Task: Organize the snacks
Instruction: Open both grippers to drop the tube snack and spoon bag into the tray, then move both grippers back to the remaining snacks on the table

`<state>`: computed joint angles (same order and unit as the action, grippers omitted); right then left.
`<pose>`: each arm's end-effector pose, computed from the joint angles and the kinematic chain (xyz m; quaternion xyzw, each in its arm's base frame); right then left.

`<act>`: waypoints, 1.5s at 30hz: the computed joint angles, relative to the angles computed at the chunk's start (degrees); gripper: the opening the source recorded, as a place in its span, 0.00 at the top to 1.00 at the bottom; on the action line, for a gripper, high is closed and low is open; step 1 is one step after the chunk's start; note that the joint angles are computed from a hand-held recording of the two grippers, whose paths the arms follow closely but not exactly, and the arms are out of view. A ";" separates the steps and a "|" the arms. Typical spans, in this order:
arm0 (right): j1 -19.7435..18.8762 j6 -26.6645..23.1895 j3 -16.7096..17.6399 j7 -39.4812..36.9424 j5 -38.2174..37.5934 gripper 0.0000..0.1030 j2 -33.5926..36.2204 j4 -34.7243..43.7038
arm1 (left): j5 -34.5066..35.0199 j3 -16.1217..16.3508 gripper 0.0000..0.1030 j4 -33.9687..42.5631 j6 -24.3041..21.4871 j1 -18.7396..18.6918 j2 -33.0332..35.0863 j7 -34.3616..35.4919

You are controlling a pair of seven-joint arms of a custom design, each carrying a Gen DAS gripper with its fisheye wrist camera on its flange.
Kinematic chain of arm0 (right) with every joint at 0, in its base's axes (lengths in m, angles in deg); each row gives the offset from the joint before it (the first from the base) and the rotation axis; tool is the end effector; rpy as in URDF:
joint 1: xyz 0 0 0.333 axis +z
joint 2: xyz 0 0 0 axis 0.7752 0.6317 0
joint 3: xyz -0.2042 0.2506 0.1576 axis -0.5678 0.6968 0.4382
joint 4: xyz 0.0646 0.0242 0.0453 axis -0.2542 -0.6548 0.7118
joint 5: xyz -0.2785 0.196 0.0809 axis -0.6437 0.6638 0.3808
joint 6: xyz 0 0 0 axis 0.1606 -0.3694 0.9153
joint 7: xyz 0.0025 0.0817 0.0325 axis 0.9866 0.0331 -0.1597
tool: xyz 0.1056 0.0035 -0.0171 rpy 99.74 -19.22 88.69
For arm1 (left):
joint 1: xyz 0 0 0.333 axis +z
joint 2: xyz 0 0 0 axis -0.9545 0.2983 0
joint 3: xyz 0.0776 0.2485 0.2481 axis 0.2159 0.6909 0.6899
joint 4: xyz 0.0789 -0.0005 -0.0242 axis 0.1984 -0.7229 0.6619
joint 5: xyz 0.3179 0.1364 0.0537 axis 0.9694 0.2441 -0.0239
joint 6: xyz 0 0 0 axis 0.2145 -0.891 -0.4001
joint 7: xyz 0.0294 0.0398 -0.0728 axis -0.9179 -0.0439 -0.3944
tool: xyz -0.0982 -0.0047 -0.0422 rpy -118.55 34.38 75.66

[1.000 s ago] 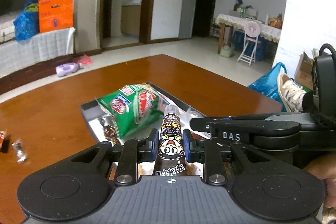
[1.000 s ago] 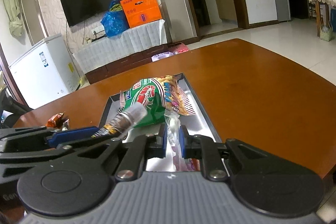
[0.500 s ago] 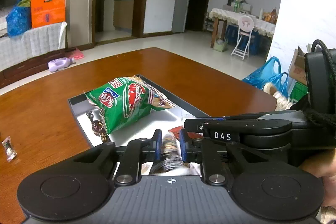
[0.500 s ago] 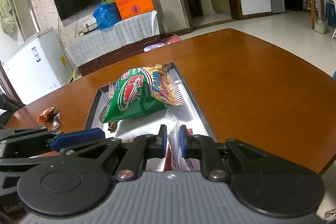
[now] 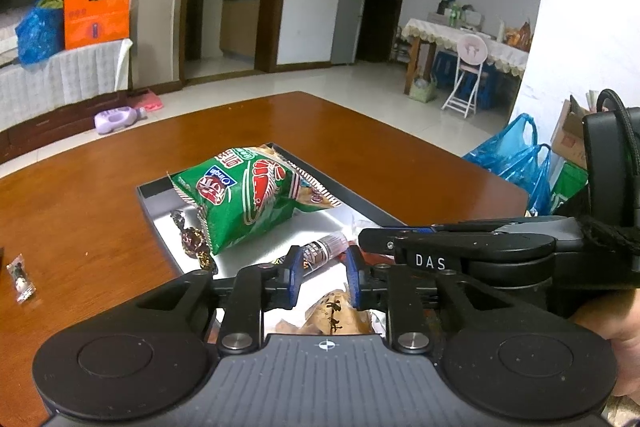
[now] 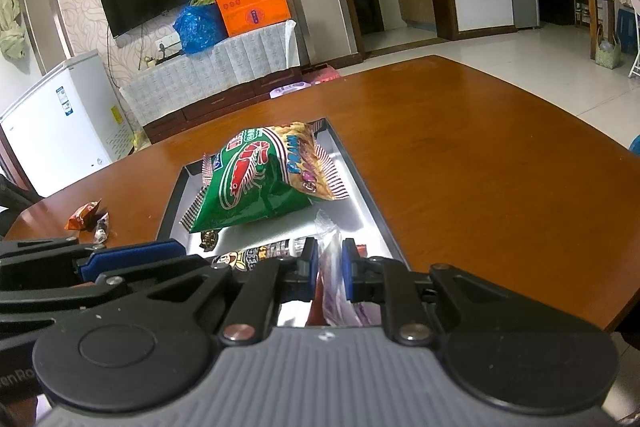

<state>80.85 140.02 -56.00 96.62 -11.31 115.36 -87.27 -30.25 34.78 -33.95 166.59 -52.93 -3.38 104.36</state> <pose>0.6994 0.3283 0.3304 -0.6482 0.6075 -0.1894 0.4181 0.6826 -0.1075 0.3627 -0.5038 0.7216 -0.4271 0.2075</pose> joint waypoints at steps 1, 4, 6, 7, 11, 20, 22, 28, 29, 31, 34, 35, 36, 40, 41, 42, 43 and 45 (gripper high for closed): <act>-0.02 0.05 0.01 -0.03 0.00 0.89 0.01 0.00 | -0.01 -0.01 0.71 -0.05 0.23 0.06 0.00 -0.07; -0.22 0.10 0.21 -0.24 -0.10 0.89 0.09 0.15 | 0.06 0.54 0.67 -0.09 1.08 -0.20 -0.01 -0.44; -0.13 0.72 0.17 -0.39 0.03 0.88 -0.21 -0.49 | 0.30 0.89 0.64 0.01 1.21 -0.40 -0.10 -0.90; -0.13 0.77 0.11 -0.44 0.09 0.88 -0.11 -0.35 | 0.35 1.20 0.59 -0.20 1.61 -0.54 -0.25 -1.19; -0.50 0.35 0.70 -0.84 0.04 0.87 -0.17 -0.25 | 0.47 2.89 0.47 -0.43 2.91 -1.36 -0.81 -2.99; 0.20 2.75 0.49 -1.68 0.23 0.58 0.17 -0.46 | 0.94 7.62 0.32 -0.95 5.23 -3.32 -2.70 -7.36; 0.80 3.25 -0.01 -2.10 0.54 0.58 0.37 -0.33 | -0.06 10.30 0.20 -1.50 6.69 -4.88 -3.58 -8.60; 3.98 5.39 -3.05 -4.45 1.29 0.56 1.25 0.06 | -4.99 20.64 0.06 -3.88 12.20 -11.23 -6.43 -10.55; 4.62 6.28 -3.60 -5.00 1.62 0.56 1.37 -0.04 | -7.17 23.46 0.05 -4.61 13.74 -13.28 -6.85 -9.91; 5.51 8.03 -3.97 -6.21 2.47 0.54 1.55 -0.16 | -10.74 27.32 0.03 -5.67 15.31 -15.94 -7.44 -8.53; 6.52 9.20 -3.87 -8.02 4.36 0.50 1.37 -0.21 | -17.22 32.06 0.00 -7.14 17.45 -19.28 -7.90 -5.99; 7.05 9.07 -3.90 -8.37 5.16 0.50 1.31 0.07 | -19.85 33.57 0.00 -7.45 17.64 -20.53 -7.98 -4.87; 7.24 9.06 -3.56 -8.76 5.61 0.49 1.13 0.15 | -22.11 34.66 0.00 -7.69 17.99 -21.26 -7.98 -3.96; 7.94 7.68 -1.79 -10.63 4.96 0.49 1.42 2.92 | -32.01 39.17 0.00 -7.30 18.35 -24.53 -7.42 -0.14; 8.05 7.35 -1.26 -10.98 4.55 0.49 1.71 3.89 | -35.15 40.84 0.00 -7.40 19.28 -25.98 -7.16 1.35; 8.06 6.74 -0.60 -11.22 4.08 0.49 2.13 5.19 | -38.41 42.43 0.00 -7.04 19.36 -27.42 -6.75 3.07; 8.33 5.69 -0.45 -11.21 3.82 0.49 2.82 6.91 | -40.28 43.13 0.00 -6.52 19.10 -27.82 -6.38 4.42; 9.95 2.26 -2.06 -10.27 3.56 0.49 4.80 11.37 | -44.26 44.64 0.00 -5.66 20.20 -28.79 -5.22 6.96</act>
